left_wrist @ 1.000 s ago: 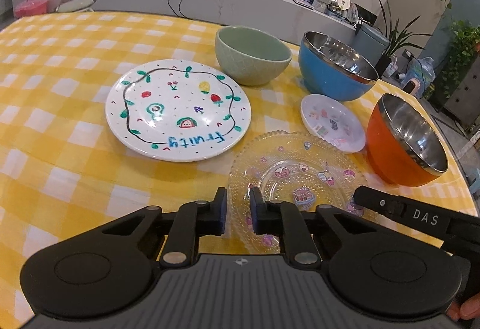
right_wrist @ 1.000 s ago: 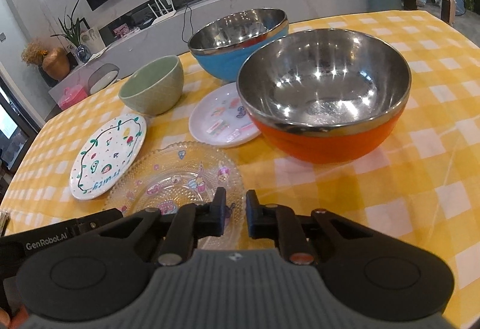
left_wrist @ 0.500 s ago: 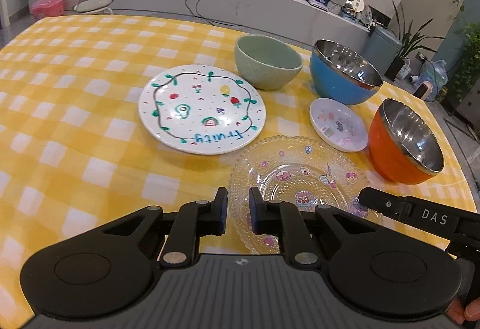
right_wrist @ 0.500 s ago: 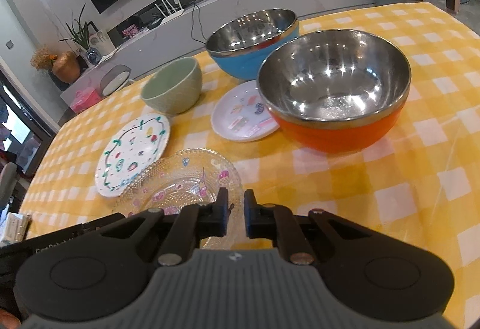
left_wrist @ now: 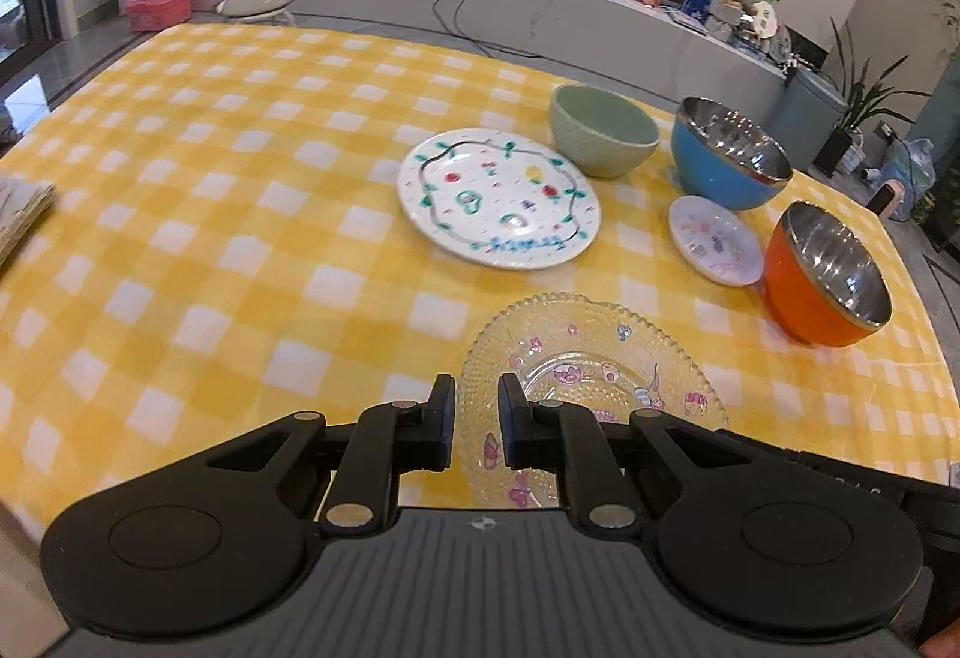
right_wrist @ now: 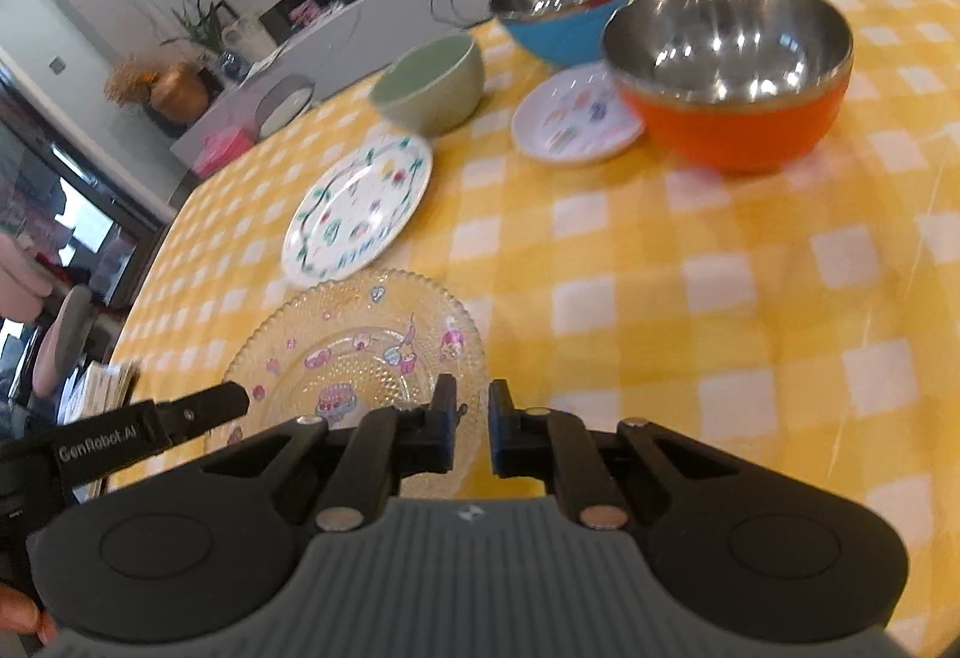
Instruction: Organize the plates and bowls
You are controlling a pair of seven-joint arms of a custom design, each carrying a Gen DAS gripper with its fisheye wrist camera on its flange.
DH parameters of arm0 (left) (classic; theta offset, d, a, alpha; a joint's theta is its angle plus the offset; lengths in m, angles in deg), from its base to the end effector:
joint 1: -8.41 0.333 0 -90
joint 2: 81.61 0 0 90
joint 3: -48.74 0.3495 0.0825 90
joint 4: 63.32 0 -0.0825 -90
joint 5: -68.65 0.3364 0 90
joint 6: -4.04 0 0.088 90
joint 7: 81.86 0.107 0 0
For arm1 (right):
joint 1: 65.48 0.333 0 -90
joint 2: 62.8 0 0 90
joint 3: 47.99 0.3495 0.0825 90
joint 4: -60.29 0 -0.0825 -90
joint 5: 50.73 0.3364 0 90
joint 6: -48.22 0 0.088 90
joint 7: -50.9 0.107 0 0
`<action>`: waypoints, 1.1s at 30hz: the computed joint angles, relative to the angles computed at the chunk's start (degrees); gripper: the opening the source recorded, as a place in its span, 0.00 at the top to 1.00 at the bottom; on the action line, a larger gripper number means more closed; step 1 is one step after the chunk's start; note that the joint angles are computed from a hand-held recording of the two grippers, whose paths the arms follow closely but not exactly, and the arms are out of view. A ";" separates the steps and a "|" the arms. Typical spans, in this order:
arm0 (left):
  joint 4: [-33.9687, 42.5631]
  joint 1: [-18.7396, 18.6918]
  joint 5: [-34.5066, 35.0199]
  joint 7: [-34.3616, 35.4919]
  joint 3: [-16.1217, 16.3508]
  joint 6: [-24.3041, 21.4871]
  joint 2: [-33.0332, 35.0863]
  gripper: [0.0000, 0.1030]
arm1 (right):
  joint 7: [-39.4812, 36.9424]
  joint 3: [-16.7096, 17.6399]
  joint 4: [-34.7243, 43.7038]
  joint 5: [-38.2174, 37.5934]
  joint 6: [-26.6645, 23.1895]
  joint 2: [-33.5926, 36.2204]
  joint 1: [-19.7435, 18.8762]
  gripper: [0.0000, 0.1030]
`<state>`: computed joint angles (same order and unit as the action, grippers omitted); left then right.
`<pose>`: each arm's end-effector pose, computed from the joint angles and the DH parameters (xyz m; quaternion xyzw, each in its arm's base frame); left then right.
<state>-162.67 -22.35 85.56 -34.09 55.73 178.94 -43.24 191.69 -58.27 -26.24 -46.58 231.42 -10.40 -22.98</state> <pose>0.6246 -0.3197 0.3289 -0.6635 0.6735 -0.2873 0.1537 0.6132 0.4295 0.2736 -0.5586 0.7345 -0.0637 0.3801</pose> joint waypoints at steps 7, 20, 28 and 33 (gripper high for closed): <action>-4.21 -2.12 1.17 -2.97 3.14 -0.64 -2.43 0.86 | -1.89 3.67 -0.76 -0.70 -0.36 -0.53 -1.36 0.91; -4.43 -1.69 6.21 -9.34 3.65 -4.67 -2.34 0.86 | -4.37 6.32 3.29 -1.67 -2.96 1.92 -2.45 0.92; -3.85 1.34 7.46 -9.89 0.44 -6.60 -1.98 0.86 | -5.09 7.22 4.74 -2.23 -4.02 2.48 -3.01 0.92; -3.76 2.35 7.60 -9.86 -0.69 -7.09 -1.59 0.86 | -5.41 7.90 5.28 -2.46 -5.48 2.45 -3.40 0.92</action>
<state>-166.43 -19.99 93.16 -43.95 55.04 171.85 -44.83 186.28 -50.37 -20.96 -49.05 225.94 -7.94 -26.38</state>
